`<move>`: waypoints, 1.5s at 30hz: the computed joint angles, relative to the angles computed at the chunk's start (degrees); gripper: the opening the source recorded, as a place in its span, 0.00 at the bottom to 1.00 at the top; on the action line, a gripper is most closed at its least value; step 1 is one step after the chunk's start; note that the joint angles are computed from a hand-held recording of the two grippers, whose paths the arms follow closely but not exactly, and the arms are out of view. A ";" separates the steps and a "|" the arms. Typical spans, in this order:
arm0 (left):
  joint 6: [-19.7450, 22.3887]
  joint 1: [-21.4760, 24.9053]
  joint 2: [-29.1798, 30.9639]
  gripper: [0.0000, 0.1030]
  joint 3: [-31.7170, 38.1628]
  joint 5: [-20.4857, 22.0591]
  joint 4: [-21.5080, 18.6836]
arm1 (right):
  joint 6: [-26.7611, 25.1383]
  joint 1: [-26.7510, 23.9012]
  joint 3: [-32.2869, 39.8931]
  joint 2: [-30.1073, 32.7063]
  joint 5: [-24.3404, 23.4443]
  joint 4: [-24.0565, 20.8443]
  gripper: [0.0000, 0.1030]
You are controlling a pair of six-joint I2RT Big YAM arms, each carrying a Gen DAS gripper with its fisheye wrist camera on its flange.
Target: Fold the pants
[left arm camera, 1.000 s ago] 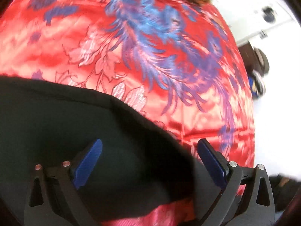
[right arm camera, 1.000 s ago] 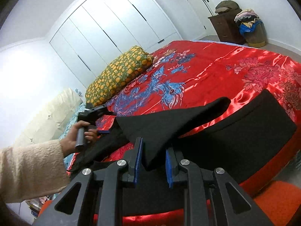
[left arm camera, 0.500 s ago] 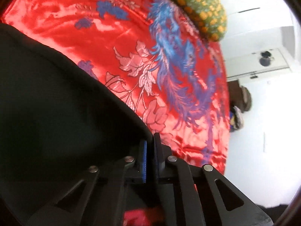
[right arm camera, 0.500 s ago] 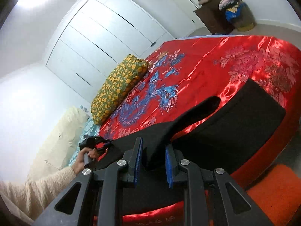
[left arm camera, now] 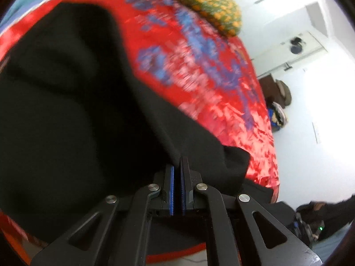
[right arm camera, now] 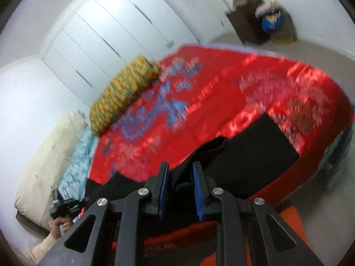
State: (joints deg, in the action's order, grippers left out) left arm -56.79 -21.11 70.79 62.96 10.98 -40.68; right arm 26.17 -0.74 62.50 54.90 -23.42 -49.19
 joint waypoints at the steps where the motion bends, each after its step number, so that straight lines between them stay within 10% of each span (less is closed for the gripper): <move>1: -1.16 0.21 -0.19 0.02 -0.49 0.14 0.49 | -0.82 -0.31 0.83 1.87 -1.16 -0.58 0.21; 9: 3.73 0.05 -2.11 0.02 8.05 -9.89 0.94 | -6.28 1.70 14.93 9.43 -4.09 4.56 0.21; 13: 6.51 -5.50 -5.03 0.02 5.67 -15.34 -4.25 | -15.24 -0.52 16.91 10.07 -2.00 -3.46 0.21; 20: 2.72 -13.49 2.08 0.02 1.02 -10.80 -8.58 | -27.37 -2.47 9.49 18.68 15.49 -19.60 0.13; 45: 5.19 -19.52 5.98 0.02 4.37 -8.28 -9.78 | -31.08 -5.54 6.80 16.66 26.57 -12.78 0.04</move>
